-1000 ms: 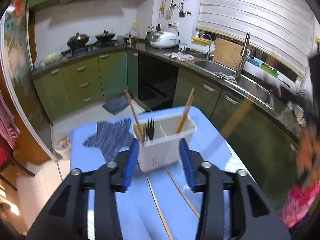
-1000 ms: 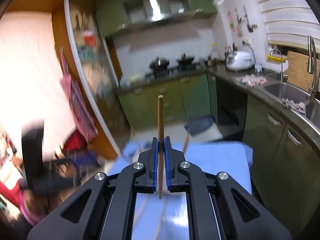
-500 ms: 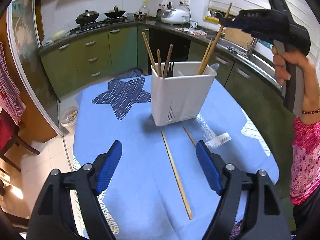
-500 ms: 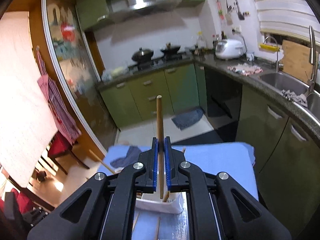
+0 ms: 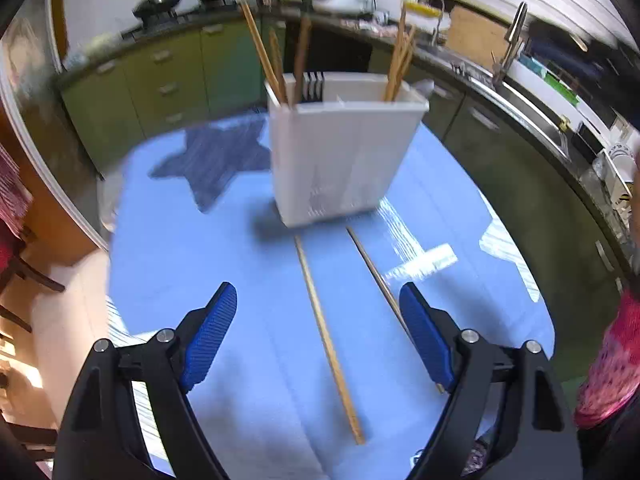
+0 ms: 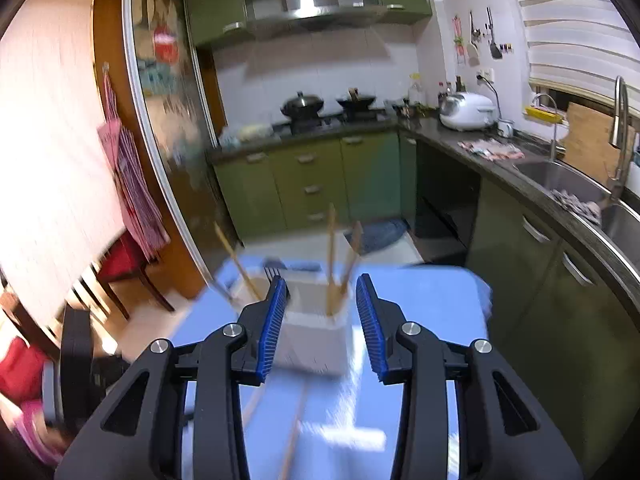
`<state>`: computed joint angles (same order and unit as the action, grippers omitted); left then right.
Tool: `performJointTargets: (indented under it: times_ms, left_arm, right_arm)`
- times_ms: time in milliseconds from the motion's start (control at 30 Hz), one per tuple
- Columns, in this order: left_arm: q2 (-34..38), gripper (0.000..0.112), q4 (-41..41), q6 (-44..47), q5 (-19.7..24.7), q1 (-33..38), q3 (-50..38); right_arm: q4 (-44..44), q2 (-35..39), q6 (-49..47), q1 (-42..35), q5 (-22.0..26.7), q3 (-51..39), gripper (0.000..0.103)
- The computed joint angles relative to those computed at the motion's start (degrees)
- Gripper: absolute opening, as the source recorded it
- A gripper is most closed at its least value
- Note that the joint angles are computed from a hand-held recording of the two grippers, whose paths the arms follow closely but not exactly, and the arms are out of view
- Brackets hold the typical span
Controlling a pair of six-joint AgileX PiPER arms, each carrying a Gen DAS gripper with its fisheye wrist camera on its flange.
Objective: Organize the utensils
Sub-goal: 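Lower the left tool and grasp another wooden chopstick on the table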
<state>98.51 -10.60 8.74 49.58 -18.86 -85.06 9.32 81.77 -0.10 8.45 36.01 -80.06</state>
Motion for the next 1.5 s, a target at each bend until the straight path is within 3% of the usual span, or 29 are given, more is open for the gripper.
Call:
performJointTargets:
  times_ms: [100,333,467,767,933,1033,1233,1500]
  left_arm:
    - [5.3,0.079,-0.3,-1.7,2.1,-0.3,-3.0]
    - [17.7,0.066,3.7,-9.5,6.9,-1.9,-13.6]
    - [23.1,0.044,5.6,-12.6,10.5,-2.8,-19.6]
    - [27.4,0.033,9.1,-15.4,13.8,-5.4,-24.6]
    - [28.4,0.013,11.3,-16.6,14.8,-6.7,-26.2]
    - [28.4,0.007,11.4,-17.1,15.0,-6.9,-26.1]
    - [26.8,0.006,10.4,-16.1,13.7,-6.3,-23.6]
    - [13.9,0.006,8.4,-12.1,4.2,-3.9,-9.4]
  right_arm:
    - [-0.8,-4.9,0.1,-0.4,-2.9,10.7,0.037]
    - [13.5,-6.7,-14.5,-8.3,-4.3,25.8,0.038]
    - [21.7,-6.6,-23.3,-13.4,-3.6,28.8,0.038]
    - [28.5,-5.4,-31.1,-18.1,-1.6,28.9,0.042]
    - [28.9,-4.5,-31.0,-18.4,-1.2,28.3,0.042]
    - [29.4,-4.2,-31.5,-18.9,-0.9,28.3,0.042]
    - [27.6,-4.5,-29.3,-17.8,-1.1,28.2,0.042]
    - [19.6,-2.7,-21.5,-12.5,-1.1,25.9,0.048]
